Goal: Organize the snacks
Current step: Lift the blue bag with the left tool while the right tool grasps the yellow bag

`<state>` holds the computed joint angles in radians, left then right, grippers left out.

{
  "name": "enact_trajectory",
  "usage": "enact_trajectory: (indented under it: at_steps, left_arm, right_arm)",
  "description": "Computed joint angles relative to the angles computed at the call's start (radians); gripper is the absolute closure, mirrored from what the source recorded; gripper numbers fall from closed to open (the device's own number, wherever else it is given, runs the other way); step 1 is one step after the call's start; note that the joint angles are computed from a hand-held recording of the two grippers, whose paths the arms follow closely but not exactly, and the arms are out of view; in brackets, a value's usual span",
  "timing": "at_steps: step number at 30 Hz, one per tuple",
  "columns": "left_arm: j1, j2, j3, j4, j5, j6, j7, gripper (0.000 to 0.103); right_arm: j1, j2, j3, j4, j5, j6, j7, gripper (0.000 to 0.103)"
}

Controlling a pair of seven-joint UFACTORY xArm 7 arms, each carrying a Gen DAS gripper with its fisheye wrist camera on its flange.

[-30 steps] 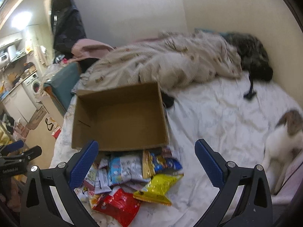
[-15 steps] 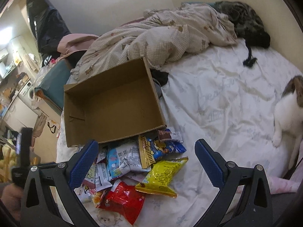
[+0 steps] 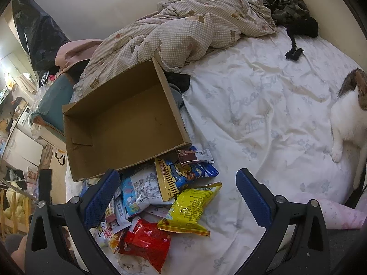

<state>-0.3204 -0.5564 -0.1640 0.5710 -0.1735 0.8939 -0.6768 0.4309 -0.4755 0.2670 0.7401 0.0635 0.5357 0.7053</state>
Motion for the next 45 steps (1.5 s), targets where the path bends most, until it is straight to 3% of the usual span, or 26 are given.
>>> enact_trajectory:
  at_steps: [8,13,15,18,21,25,27,30,32,34,40,45]
  left_arm:
    - [-0.004,-0.283,-0.074,-0.034,0.062,0.178,-0.156,0.056]
    - [-0.008,-0.376,-0.068,-0.028,0.074,0.279,-0.165,0.056]
    - [-0.01,-0.403,-0.08,-0.034,0.063,0.322,-0.184,0.056]
    - [0.005,-0.391,-0.068,-0.047,0.063,0.295,-0.173,0.056]
    - [0.007,-0.386,-0.086,-0.041,0.068,0.278,-0.18,0.056]
    - [-0.001,-0.386,-0.094,-0.032,0.073,0.265,-0.182,0.056]
    - [-0.005,-0.383,-0.098,-0.028,0.077,0.26,-0.18,0.056]
    - [-0.006,-0.38,-0.102,-0.024,0.085,0.26,-0.18,0.056]
    - [-0.004,-0.389,-0.099,-0.027,0.085,0.264,-0.187,0.056]
    - [-0.007,-0.404,-0.091,-0.034,0.076,0.264,-0.192,0.056]
    - [0.001,-0.419,-0.091,-0.034,0.065,0.249,-0.202,0.056]
    - [0.005,-0.4,-0.129,-0.008,0.106,0.242,-0.205,0.056]
  right_arm:
    - [0.04,-0.002,-0.07,-0.024,0.128,0.021,-0.024,0.0]
    - [0.097,0.083,-0.141,0.008,0.323,0.135,-0.116,0.0]
    - [0.088,0.123,-0.133,0.021,0.36,0.162,-0.131,0.0]
    - [0.07,0.18,-0.113,0.038,0.389,0.197,-0.128,0.001]
    - [0.067,0.212,-0.105,0.042,0.437,0.215,-0.153,0.013]
    - [0.046,0.224,-0.077,0.043,0.402,0.214,-0.127,0.019]
    - [0.04,0.236,-0.067,0.054,0.371,0.221,-0.116,0.028]
    - [0.056,0.249,-0.072,0.061,0.407,0.223,-0.175,0.06]
    - [0.052,0.235,-0.051,0.068,0.348,0.243,-0.152,0.065]
    - [0.05,0.206,-0.034,0.072,0.285,0.28,-0.119,0.066]
    - [0.079,0.009,-0.058,0.018,0.325,0.336,-0.127,0.067]
    - [0.12,-0.078,-0.068,0.02,0.35,0.196,-0.245,0.067]
